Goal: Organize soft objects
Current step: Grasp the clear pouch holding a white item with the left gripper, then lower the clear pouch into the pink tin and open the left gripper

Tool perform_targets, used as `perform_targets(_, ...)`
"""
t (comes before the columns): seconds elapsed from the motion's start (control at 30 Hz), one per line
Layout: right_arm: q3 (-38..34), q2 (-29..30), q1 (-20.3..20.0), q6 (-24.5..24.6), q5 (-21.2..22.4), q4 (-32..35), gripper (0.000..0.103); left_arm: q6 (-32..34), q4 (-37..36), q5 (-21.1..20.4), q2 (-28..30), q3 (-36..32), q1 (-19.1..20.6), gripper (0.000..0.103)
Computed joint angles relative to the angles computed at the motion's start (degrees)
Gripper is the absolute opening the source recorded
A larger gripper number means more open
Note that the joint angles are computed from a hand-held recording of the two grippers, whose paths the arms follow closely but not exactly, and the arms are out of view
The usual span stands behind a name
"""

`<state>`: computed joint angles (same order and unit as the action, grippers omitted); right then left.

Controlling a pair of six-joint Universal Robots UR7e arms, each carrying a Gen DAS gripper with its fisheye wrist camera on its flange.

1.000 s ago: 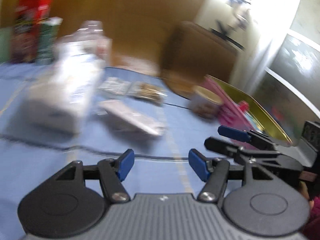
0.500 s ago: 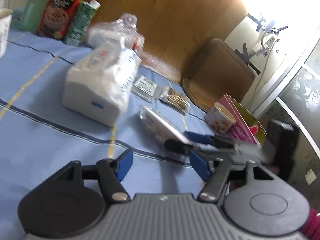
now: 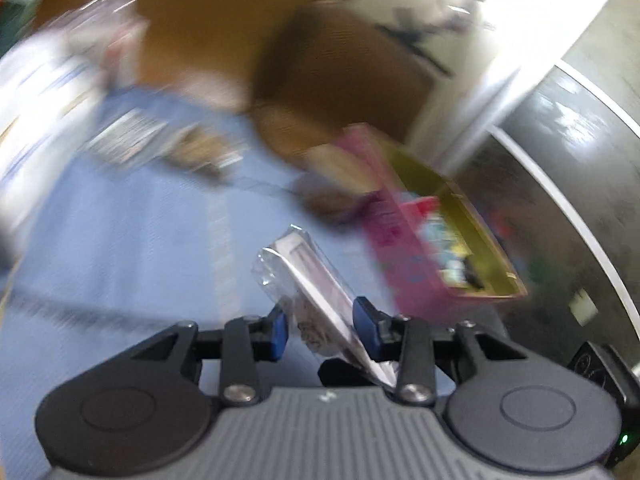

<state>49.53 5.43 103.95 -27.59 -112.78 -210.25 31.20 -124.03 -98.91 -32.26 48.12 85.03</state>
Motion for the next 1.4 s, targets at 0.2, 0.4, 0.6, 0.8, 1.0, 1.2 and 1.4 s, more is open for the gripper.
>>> perform_targets(0.2, 7.79, -4.35, -0.32, -9.48, -4.52, -20.01, 0.068, 6.50, -1.91, -1.48, 1.04, 3.22, -6.78, 0.035)
perform_targets(0.4, 14.46, -11.01, -3.63, -8.83, -8.83, -24.97, 0.068, 6.42, -1.39, 1.19, 9.68, -3.43, -11.99, 0.046)
perform_targets(0.6, 5.76, -10.35, -7.54, -10.75, -13.69, -19.77, 0.073, 5.65, -7.52, 8.94, 16.72, -8.69, -14.79, 0.062)
perform_targets(0.8, 11.85, -11.42, -7.81, -8.58, -9.50, -26.34, 0.072, 8.37, -11.83, 8.45, 12.74, -1.74, -13.90, 0.062)
perform_targets(1.0, 15.61, -11.28, -6.10, -5.60, -8.42, -31.85, 0.072, 10.94, -18.45, 7.97, 5.45, 9.24, -13.02, 0.062)
perform_targets(1.2, 16.86, -9.60, -3.67, -3.74, -9.00, -36.03, 0.072, 13.84, -25.46, 9.88, -1.58, 19.10, -11.32, 0.066)
perform_targets(1.4, 12.49, -4.57, -1.05, 0.91, -11.95, -37.53, 0.072, 17.74, -34.09, 15.87, -5.62, 26.10, -8.79, 0.070)
